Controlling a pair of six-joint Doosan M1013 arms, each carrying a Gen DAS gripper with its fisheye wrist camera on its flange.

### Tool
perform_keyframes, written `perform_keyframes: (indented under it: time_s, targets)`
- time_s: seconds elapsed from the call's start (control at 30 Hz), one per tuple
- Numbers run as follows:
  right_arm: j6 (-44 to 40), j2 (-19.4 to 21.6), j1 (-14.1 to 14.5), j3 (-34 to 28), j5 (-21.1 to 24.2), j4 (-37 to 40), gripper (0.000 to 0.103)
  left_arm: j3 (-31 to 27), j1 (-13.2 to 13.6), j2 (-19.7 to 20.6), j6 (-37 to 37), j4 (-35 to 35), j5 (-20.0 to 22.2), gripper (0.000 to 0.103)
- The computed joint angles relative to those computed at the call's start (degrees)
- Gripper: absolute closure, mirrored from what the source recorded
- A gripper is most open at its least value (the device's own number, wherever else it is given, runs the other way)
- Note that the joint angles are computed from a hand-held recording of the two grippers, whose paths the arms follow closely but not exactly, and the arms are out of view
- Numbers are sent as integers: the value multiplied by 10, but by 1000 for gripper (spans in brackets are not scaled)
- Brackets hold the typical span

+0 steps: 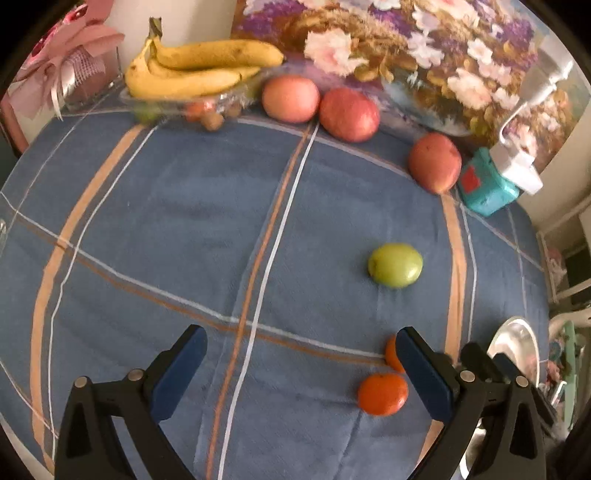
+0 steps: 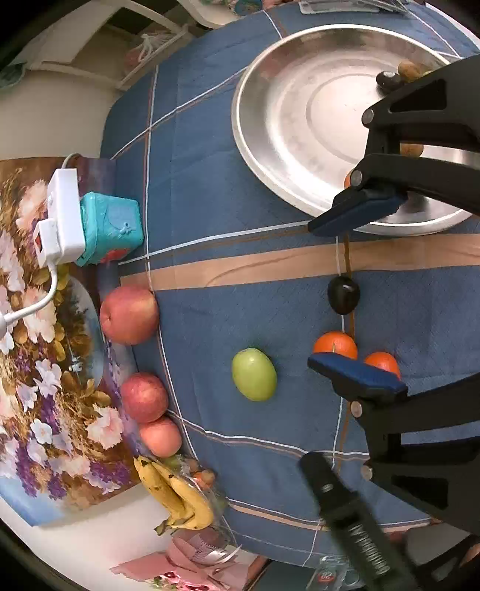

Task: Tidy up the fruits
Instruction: 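Grasp an orange tangerine with the left tool while the right tool grasps a black plum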

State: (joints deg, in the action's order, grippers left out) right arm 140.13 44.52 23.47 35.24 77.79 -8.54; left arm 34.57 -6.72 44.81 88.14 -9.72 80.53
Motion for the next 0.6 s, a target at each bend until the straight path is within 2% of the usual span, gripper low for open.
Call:
perform_keyframes:
  time_s: [0.13, 0.2, 0.33, 0.47, 0.6]
  targets:
    - [-8, -1, -3, 7, -6, 15, 50, 3, 1, 1, -2, -20, 31, 1]
    - [-7, 1, -4, 5, -1, 21, 51, 7, 0, 1, 0, -31, 41, 2]
    - [0, 3, -6, 9, 6, 34, 63, 16, -2, -2, 11, -45, 57, 11]
    - [4, 2, -9, 19, 5, 46, 63, 12, 3, 4, 0, -80, 82, 17]
    - [10, -1, -11, 30, -6, 61, 68, 8, 12, 13, -36, -140, 114, 26]
